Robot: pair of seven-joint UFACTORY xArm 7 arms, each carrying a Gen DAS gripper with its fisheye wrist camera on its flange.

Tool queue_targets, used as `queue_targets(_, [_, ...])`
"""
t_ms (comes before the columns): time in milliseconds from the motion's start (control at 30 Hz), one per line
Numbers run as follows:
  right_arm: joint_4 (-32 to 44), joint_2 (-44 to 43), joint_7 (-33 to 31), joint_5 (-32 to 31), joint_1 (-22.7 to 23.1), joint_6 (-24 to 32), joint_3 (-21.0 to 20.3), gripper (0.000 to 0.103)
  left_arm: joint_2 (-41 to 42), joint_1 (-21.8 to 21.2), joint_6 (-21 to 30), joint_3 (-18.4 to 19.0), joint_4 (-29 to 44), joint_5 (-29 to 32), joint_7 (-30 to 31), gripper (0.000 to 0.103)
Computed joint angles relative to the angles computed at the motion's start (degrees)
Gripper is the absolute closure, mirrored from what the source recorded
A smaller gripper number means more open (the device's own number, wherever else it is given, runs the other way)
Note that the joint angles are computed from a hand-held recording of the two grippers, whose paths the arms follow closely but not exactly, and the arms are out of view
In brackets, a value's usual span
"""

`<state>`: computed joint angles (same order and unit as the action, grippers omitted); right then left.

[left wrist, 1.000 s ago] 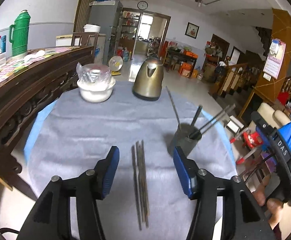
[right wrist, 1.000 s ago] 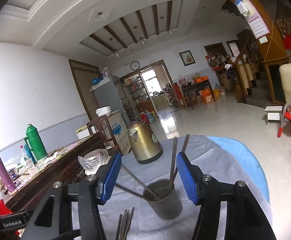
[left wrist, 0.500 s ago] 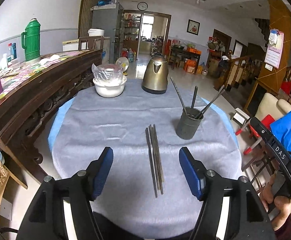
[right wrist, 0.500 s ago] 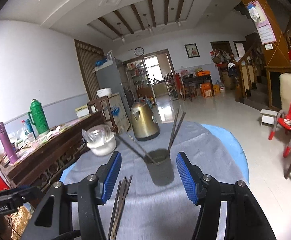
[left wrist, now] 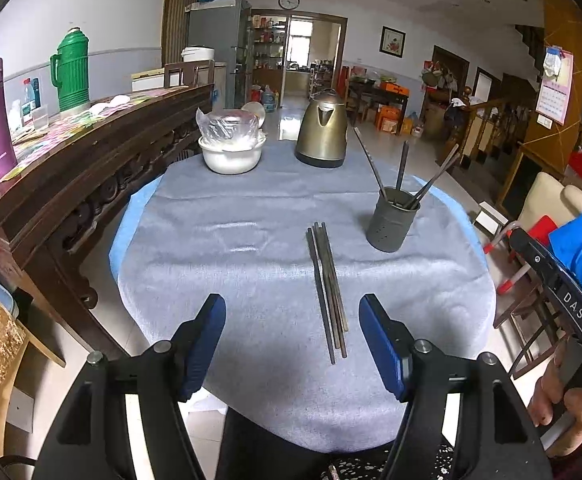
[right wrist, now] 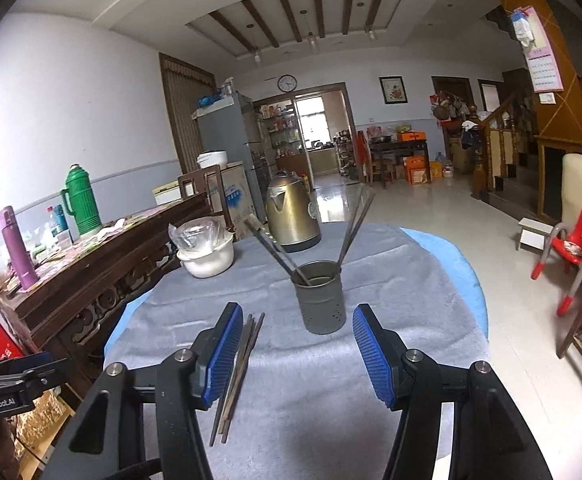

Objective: Organize utensils
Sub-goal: 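Pull both open tools back from the cup, then move the left tool toward the remaining chopsticks on the cloth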

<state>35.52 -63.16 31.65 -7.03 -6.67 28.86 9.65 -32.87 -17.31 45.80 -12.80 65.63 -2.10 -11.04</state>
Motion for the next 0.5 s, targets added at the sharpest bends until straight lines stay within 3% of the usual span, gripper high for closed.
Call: queue_targets(500, [0.56, 3.17, -0.42, -0.02, 1.39, -0.72, 0.67, 0.041, 0.08, 0.51, 0.89, -0.10, -1.21, 1.30, -0.99, 0.033])
